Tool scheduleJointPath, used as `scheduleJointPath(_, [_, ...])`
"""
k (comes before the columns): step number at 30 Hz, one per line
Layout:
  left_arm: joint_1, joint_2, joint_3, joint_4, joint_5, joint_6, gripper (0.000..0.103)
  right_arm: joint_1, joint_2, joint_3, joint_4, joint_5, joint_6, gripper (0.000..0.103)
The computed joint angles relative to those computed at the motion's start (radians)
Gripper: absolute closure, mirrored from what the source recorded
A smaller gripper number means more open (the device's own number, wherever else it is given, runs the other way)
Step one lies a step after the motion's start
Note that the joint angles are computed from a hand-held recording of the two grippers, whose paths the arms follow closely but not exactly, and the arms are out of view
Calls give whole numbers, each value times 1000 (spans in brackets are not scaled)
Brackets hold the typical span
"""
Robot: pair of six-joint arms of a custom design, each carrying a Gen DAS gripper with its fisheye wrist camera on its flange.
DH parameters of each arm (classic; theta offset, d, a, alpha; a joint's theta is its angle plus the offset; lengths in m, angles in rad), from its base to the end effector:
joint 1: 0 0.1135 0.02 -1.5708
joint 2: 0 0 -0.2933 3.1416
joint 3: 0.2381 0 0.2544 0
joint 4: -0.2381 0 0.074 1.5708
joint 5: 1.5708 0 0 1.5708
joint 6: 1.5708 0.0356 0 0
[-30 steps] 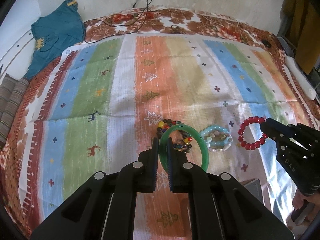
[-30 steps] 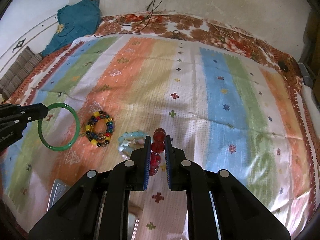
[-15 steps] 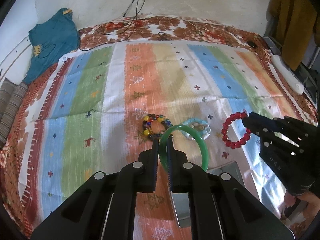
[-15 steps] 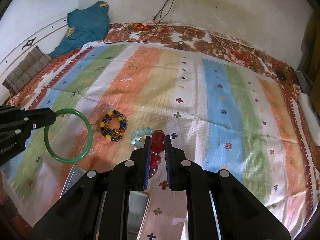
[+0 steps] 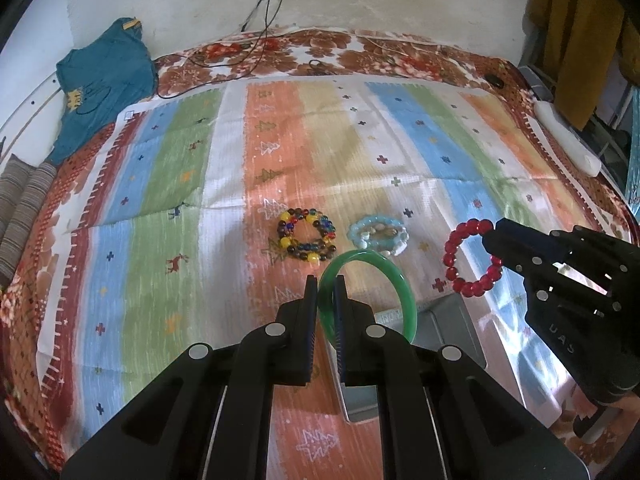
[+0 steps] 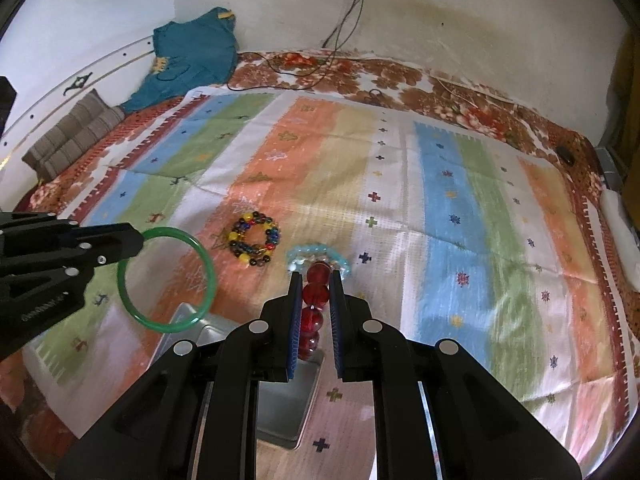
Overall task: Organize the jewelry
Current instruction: 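Carry the green bangle and red bracelet over the tin box with both tools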
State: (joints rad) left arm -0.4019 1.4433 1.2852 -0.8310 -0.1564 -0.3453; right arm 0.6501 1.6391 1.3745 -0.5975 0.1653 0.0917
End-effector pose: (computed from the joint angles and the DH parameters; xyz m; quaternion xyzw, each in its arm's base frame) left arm 0.2748 -0.1108 0.3335 0.0046 0.9553 -0.0347 0.2935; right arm 0.2944 0.2165 0.3165 -0.2300 0.9064 0.0532 0.3503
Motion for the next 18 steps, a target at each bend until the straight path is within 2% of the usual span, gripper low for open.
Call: scheduleJointPath(18, [-90, -67, -59, -23, -36, -58, 95, 37, -107, -105, 1, -13, 21, 89])
